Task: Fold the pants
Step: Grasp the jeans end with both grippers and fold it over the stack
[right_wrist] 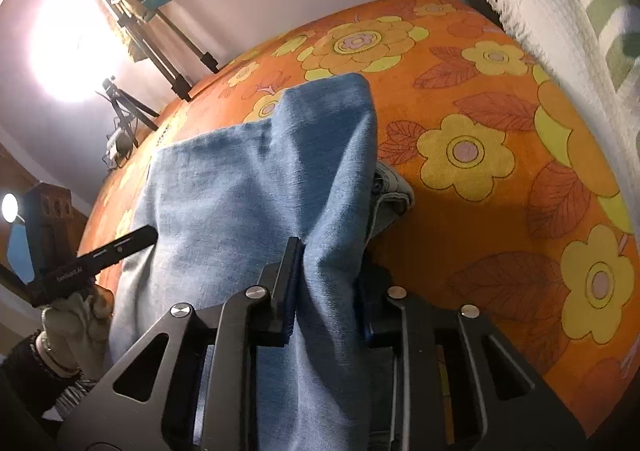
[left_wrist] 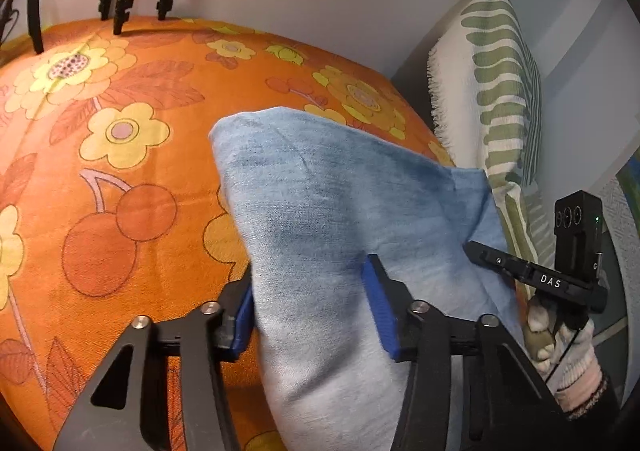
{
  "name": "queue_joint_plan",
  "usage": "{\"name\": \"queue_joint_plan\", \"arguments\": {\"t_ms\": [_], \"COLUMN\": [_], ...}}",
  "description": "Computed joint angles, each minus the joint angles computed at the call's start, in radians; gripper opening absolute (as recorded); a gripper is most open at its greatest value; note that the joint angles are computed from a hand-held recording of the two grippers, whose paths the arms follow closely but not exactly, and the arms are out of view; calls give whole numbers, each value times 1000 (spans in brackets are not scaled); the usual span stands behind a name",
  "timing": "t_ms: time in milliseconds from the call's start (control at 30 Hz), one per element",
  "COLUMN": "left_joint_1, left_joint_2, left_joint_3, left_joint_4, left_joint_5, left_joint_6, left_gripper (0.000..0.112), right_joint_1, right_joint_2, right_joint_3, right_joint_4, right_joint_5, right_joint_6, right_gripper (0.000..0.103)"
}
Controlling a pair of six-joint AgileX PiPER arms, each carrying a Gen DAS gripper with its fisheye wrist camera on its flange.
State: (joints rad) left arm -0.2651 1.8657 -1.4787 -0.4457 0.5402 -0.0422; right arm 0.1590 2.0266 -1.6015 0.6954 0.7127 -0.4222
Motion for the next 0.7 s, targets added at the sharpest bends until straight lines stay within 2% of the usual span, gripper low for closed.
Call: {"name": "queue_joint_plan", "arguments": {"t_ms": [100,167,267,367,500,700], "left_joint_1": [-13,-19,-11,-1,-13,-5], "left_joint_2": [-2,-9,-31,-60,-96,-143], "left_joint_3": [-11,-12,6,33,52,61], "left_joint_4": [54,74,35,-31,-10,-46], "left_joint_5": [-2,-6,-18,-30,-46,-37], "left_joint_6": [-27,-37,-14,44,48,87], "left_gripper": [33,24,19,16,15,14], "right_joint_1": [-1,27,60,92,139,167], "right_joint_2": [1,-18,-64,-108,-158,-231], "right_joint_3": [3,21,46,66,68,100], "right_joint_4": [3,-60,-154,-242,-393,-467], "right_joint_5": [-7,-51,-96,-118,-115,-127], "right_joint_6": [5,59,144,214,329,419], "right_gripper": [24,23,20,19,18,17]}}
